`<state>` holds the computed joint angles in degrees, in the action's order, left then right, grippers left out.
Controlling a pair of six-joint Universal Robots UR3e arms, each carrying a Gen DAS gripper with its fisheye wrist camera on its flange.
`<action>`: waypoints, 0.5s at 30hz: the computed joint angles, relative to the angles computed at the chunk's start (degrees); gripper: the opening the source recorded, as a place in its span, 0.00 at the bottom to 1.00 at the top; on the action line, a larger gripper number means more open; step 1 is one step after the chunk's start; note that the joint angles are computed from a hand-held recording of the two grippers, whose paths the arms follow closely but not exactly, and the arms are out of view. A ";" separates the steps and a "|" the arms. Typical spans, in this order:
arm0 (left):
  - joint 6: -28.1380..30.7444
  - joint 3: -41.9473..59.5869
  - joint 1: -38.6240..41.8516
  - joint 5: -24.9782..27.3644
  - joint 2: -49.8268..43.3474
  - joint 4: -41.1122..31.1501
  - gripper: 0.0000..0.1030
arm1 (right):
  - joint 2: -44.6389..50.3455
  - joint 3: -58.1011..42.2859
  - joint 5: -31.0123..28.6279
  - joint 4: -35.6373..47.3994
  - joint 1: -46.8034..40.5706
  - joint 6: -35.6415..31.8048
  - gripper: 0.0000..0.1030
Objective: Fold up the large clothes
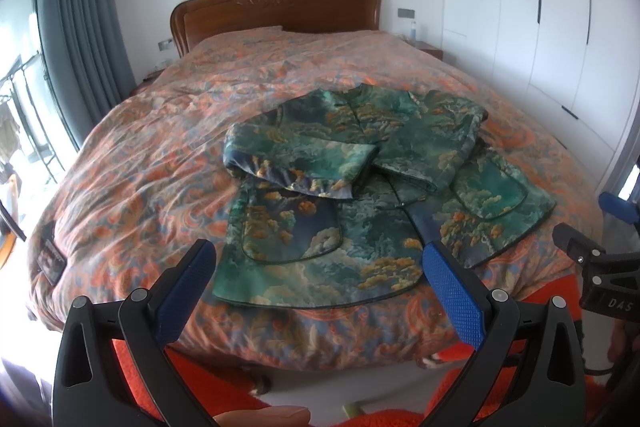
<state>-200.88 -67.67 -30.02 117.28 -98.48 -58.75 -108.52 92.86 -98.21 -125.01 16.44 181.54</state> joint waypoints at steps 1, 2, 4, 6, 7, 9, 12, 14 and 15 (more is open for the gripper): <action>0.00 0.01 -0.06 0.06 -0.04 0.04 1.00 | 0.06 -0.16 0.18 0.18 -0.22 -0.16 1.00; 0.01 -0.01 -0.01 0.01 -0.01 -0.01 1.00 | 0.08 -0.24 0.21 0.32 -0.32 -0.25 1.00; -0.02 -0.27 0.02 -0.11 -0.05 0.19 1.00 | 0.30 -0.39 0.12 0.38 -0.33 -0.29 1.00; 0.00 -0.46 0.08 -0.20 0.00 0.22 1.00 | 1.25 -1.15 0.25 0.55 -0.52 -0.49 1.00; -0.03 -0.67 0.08 -0.23 0.14 0.17 1.00 | 1.26 -1.13 0.21 0.56 -0.52 -0.56 1.00; 0.03 -0.73 0.16 -0.24 0.07 0.30 1.00 | 1.86 -1.36 0.03 0.36 -0.42 -0.71 1.00; 0.14 -0.91 0.26 -0.39 0.11 0.39 1.00 | 2.78 -1.97 -0.20 0.36 -0.14 -0.54 1.00; 0.10 -0.91 0.26 -0.42 0.14 0.33 1.00 | 3.00 -2.15 -0.33 0.43 -0.05 -0.33 1.00; 0.07 -0.87 0.21 -0.34 0.10 0.28 1.00 | 3.04 -2.15 -0.24 0.51 -0.19 -0.29 1.00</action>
<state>-200.82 -68.54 -29.81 116.94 -98.38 -58.47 -105.49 90.70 -98.46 -124.50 16.26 181.25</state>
